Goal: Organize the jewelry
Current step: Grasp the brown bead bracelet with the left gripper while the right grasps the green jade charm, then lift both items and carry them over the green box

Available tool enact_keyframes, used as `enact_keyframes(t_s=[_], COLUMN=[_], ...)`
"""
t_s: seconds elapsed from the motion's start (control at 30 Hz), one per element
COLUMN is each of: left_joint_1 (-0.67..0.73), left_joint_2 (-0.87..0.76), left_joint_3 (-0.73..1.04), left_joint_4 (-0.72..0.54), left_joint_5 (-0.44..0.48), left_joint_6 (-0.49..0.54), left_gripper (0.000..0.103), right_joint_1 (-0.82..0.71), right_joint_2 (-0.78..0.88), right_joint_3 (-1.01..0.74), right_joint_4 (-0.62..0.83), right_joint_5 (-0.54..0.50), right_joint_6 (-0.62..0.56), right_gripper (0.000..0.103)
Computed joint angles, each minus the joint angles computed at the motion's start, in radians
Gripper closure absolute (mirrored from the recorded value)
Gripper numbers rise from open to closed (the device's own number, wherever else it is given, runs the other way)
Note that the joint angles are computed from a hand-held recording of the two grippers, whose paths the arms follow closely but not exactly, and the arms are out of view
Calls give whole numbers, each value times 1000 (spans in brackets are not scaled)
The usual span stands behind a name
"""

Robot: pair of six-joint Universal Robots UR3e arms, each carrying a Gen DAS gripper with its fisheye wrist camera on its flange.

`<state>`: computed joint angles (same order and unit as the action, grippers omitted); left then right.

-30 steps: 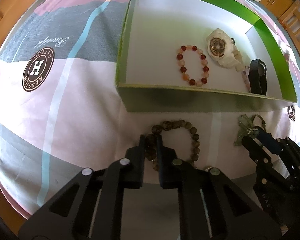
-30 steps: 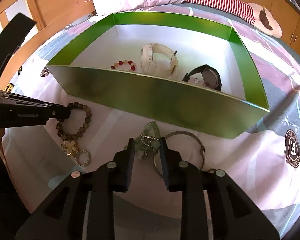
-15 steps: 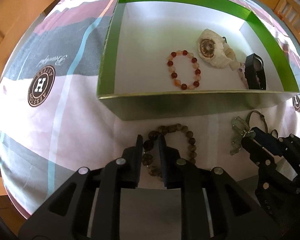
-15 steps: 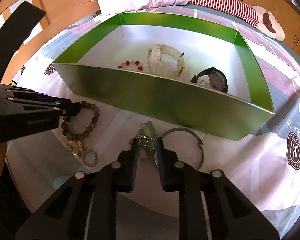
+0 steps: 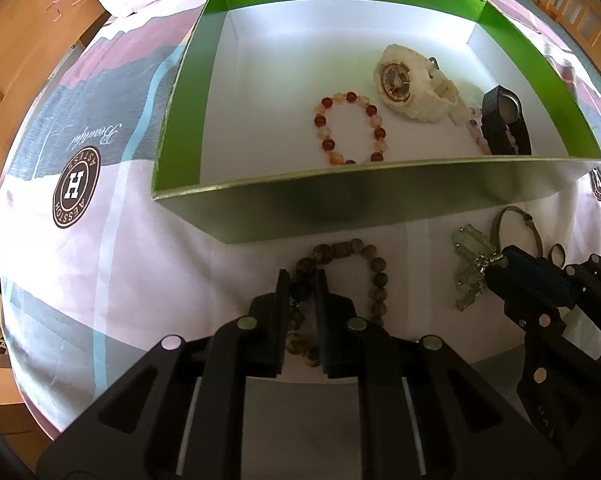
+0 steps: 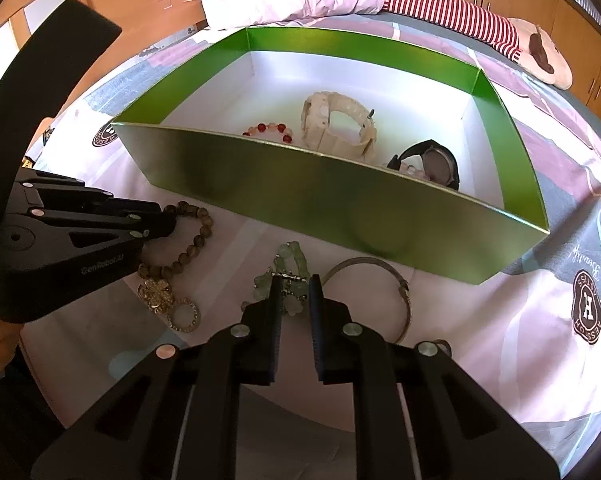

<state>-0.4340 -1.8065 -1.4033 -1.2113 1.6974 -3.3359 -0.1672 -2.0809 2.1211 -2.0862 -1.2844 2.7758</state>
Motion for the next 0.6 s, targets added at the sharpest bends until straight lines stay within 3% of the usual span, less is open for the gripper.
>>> enact_keyframes(t_s=[0.13,0.33,0.5,0.6], left_joint_1=[38,95,71,22], left_joint_2=[6,28,16,-10], left_joint_3=[-25,-39,-40,-19], left_joint_4=[18,7,29,42], left_joint_5=[-43,-131,-111,-41], left_joint_6=[10,2,19,14], left_gripper=[88,80,67,62], right_joint_1=[-4,7,16,15], right_joint_2=[2,20,42,42], right_joint_3=[4,8,20,25], right_joint_4=[-4,-32,-74,-74], right_joint_5=[-4,-10,-10,-6], right_joint_6=[9,13,25,25], right_gripper=[80,79,73,73])
